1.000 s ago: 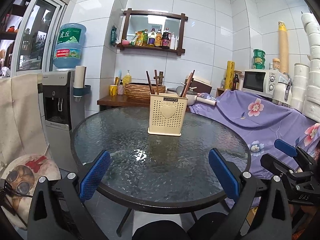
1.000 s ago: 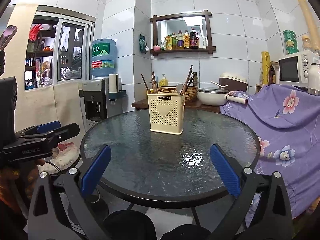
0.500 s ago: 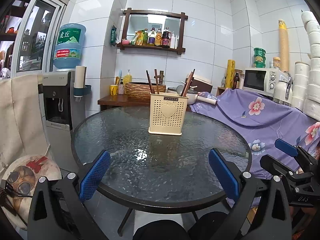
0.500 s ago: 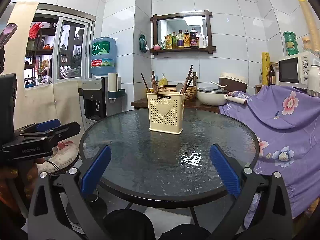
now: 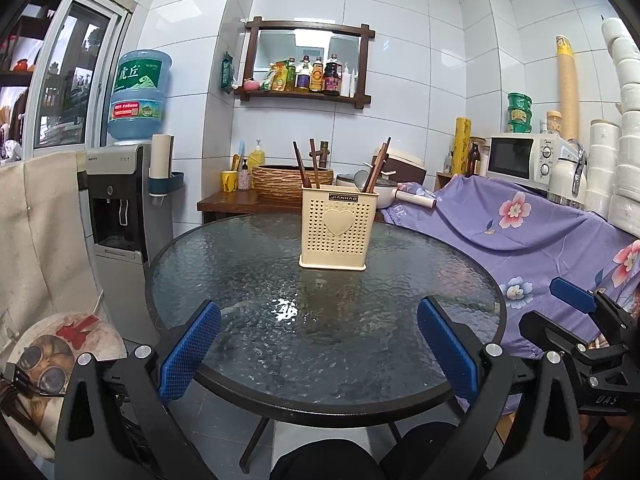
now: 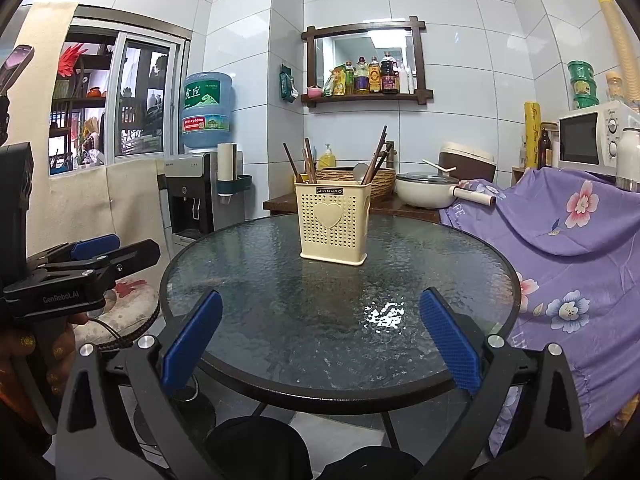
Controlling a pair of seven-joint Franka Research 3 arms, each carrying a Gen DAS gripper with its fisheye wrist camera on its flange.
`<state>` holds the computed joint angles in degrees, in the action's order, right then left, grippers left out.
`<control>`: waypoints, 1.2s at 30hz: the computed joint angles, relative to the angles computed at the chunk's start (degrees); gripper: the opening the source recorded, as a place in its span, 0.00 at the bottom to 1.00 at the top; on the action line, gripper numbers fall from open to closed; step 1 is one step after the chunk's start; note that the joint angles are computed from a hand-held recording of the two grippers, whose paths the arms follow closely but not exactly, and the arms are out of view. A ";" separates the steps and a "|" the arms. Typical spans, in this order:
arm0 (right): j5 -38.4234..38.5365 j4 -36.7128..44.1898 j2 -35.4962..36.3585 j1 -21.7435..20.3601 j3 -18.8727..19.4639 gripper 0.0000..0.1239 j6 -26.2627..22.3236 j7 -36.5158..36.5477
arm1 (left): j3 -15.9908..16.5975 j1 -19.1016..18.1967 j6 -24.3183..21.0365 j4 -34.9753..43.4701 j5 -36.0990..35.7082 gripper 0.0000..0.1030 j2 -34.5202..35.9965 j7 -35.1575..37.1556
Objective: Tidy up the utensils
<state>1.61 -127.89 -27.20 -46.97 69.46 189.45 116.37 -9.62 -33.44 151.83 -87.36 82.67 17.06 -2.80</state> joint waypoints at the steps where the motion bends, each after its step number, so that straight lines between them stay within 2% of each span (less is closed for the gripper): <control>1: -0.01 0.01 -0.01 -0.05 0.04 0.79 0.08 0.03 | 0.03 -0.02 -0.08 -0.02 0.08 0.94 -0.02 0.00; 13: 0.40 -0.30 -0.40 0.01 -0.01 0.79 0.85 0.09 | -0.03 -0.22 -0.72 -0.39 2.87 0.94 -0.51 -2.19; 36: 1.06 -0.42 0.58 0.38 -0.26 0.79 0.77 -1.02 | -0.19 0.53 0.84 -0.14 0.23 0.94 -0.04 -0.90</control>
